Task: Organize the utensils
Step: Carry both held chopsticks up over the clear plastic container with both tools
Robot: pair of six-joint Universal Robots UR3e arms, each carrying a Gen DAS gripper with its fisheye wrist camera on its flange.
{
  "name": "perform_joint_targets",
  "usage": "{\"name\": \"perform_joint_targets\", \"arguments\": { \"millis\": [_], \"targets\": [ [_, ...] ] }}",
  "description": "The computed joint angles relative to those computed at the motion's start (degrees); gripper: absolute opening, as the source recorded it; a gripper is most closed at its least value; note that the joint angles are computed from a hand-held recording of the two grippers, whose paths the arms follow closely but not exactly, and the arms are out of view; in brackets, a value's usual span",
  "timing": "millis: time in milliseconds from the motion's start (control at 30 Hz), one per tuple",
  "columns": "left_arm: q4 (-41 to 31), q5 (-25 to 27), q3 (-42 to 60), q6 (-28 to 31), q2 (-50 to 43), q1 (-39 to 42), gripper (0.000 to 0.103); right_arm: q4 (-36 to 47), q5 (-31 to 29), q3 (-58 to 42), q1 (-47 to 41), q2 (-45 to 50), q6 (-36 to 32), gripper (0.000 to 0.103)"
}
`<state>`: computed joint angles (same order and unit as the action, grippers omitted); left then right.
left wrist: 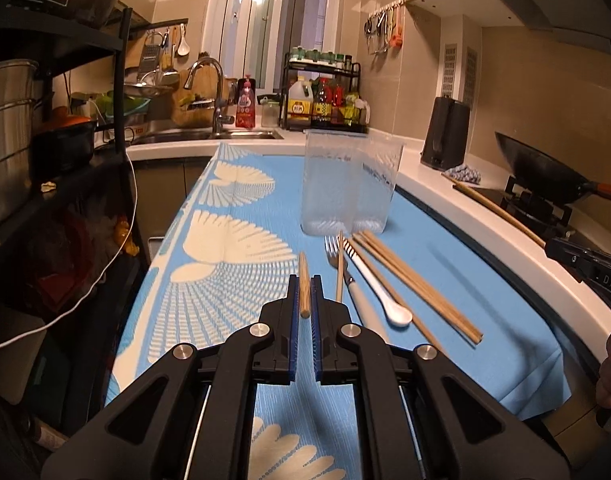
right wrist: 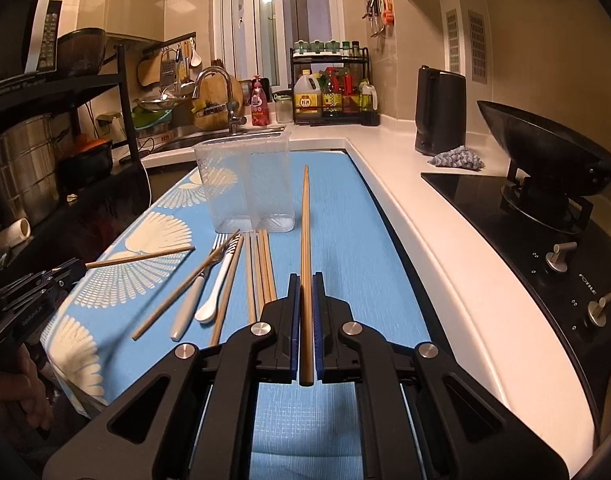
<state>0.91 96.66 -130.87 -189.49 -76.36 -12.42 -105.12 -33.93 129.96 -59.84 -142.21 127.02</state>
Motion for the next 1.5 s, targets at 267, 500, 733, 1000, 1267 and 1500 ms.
{"name": "perform_joint_targets", "arguments": {
  "millis": [267,500,733,1000,1267,1500],
  "targets": [
    [-0.1,-3.0,0.8,1.8,2.0,3.3,0.006,2.2,-0.8,-4.9,1.0,5.3,1.3,0.006],
    [-1.1,-8.7,2.2,2.3,3.7,8.5,0.005,-1.7,0.3,-4.8,2.5,6.6,2.8,0.006],
    [-9.8,-17.5,9.9,2.2,3.6,14.9,0.005,-15.7,-1.3,-10.4,9.6,17.2,14.0,0.006],
    [-20.3,-18.8,22.7,2.7,-1.4,15.8,0.005,-24.3,-6.3,-23.4,19.5,30.0,24.3,0.006],
    [-36.3,-17.6,39.6,4.0,-7.1,14.0,0.005,-13.9,-10.7,-42.1,25.6,40.3,26.8,0.006],
    [-50.0,-20.3,61.0,4.6,-15.2,15.5,0.005,-0.1,-12.5,-68.0,29.7,52.6,28.1,0.006]
  ]
}}
